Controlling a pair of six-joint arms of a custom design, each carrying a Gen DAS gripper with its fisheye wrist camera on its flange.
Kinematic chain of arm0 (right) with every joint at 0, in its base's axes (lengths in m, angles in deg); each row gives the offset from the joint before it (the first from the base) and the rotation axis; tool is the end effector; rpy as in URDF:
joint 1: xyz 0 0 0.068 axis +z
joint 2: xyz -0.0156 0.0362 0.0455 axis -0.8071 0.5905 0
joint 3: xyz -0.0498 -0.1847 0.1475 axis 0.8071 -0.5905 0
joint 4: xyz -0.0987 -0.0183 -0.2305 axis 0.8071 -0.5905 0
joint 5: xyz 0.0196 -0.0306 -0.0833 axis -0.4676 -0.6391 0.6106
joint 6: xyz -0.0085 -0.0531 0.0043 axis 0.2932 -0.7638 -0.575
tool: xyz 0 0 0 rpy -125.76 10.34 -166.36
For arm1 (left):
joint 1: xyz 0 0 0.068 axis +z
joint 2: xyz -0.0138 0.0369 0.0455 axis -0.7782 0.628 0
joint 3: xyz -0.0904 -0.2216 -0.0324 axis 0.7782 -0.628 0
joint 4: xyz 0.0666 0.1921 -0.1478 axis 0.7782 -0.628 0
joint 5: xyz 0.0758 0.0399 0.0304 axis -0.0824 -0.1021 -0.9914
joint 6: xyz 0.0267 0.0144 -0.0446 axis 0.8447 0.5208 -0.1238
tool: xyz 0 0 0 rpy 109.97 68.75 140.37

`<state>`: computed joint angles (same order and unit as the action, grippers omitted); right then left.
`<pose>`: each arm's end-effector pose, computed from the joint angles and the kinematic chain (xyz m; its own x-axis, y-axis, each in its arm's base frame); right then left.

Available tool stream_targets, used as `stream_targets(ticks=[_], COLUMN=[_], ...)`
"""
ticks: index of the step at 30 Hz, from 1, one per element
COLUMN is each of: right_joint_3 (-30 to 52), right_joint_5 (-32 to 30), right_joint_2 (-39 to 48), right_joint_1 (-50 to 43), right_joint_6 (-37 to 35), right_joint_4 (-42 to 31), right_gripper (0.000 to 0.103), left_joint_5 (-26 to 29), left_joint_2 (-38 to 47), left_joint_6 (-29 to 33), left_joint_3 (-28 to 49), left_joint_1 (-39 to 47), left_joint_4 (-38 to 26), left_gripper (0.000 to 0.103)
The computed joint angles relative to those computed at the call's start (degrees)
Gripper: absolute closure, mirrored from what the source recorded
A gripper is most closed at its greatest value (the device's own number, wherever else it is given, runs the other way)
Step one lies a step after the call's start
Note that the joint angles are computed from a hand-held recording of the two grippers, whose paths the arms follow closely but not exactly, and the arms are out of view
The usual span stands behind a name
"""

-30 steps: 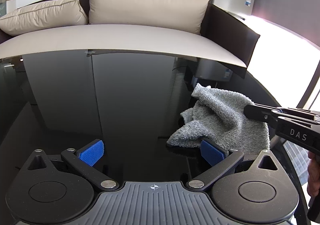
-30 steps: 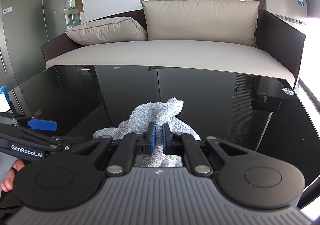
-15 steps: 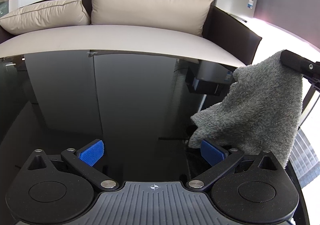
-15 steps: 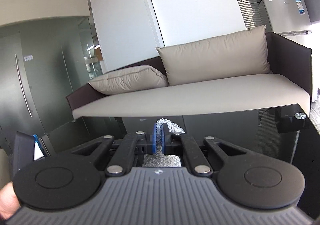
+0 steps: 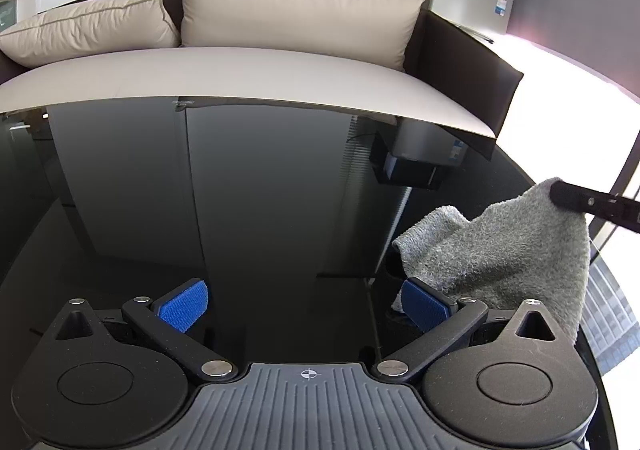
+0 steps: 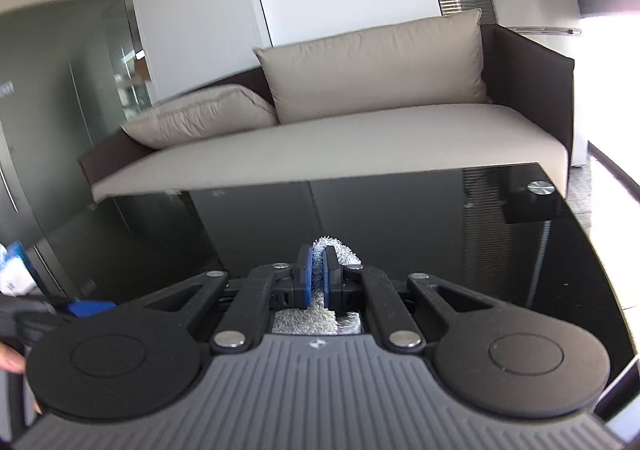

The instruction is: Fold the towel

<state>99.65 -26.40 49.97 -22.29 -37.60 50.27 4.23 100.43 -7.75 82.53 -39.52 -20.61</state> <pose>0.2119 0.1178 0.0899 -0.4739 0.1537 -0.8671 -0.0988 0.9692 0.2258 0.2382 0.0343 0.0685 -0.6594 0.1045 -0.7445 0.2648 0.9591 -0.1000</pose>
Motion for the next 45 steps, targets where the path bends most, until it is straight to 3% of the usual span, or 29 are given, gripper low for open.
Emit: stream_targets(ticks=[6, 10, 16, 19, 28, 34, 39, 45], right_joint_3=[0.75, 0.42, -1.41, -1.41, 6.10, 7.19, 5.86, 6.14], right_joint_5=[4.71, 9.17, 11.91, 9.09, 8.18, 8.54, 7.27, 7.89], right_joint_2=[4.14, 6.81, 8.13, 8.01, 11.95, 14.02, 14.46, 14.10], right_joint_1=[1.61, 2.86, 5.20, 5.40, 8.28, 9.72, 10.39, 10.12], right_joint_6=[0.46, -0.24, -3.72, -6.03, -8.99, -8.76, -10.19, -9.75], right_joint_4=[0.99, 3.60, 9.84, 11.91, -1.54, -3.10, 1.70, 0.75], right_gripper=[0.094, 0.072, 0.068, 0.059, 0.058, 0.058, 0.055, 0.054], left_joint_5=[0.08, 0.28, -0.26, -0.32, -0.12, 0.05, 0.72, 1.05], left_joint_2=[0.44, 0.64, 0.88, 0.99, 1.35, 1.21, 0.88, 2.08], left_joint_6=[0.61, 0.40, 0.42, 0.46, 0.60, 0.99, 1.32, 2.52], left_joint_3=[0.16, 0.49, 0.59, 0.72, 0.77, 0.70, 0.67, 0.43], left_joint_1=[0.16, 0.32, -0.26, -0.37, -0.45, -0.42, -0.15, -1.67], left_joint_4=[0.08, -0.21, 0.05, -0.18, -0.12, -0.44, -1.05, -0.09], left_gripper=[0.001, 0.001, 0.001, 0.001, 0.001, 0.001, 0.001, 0.001])
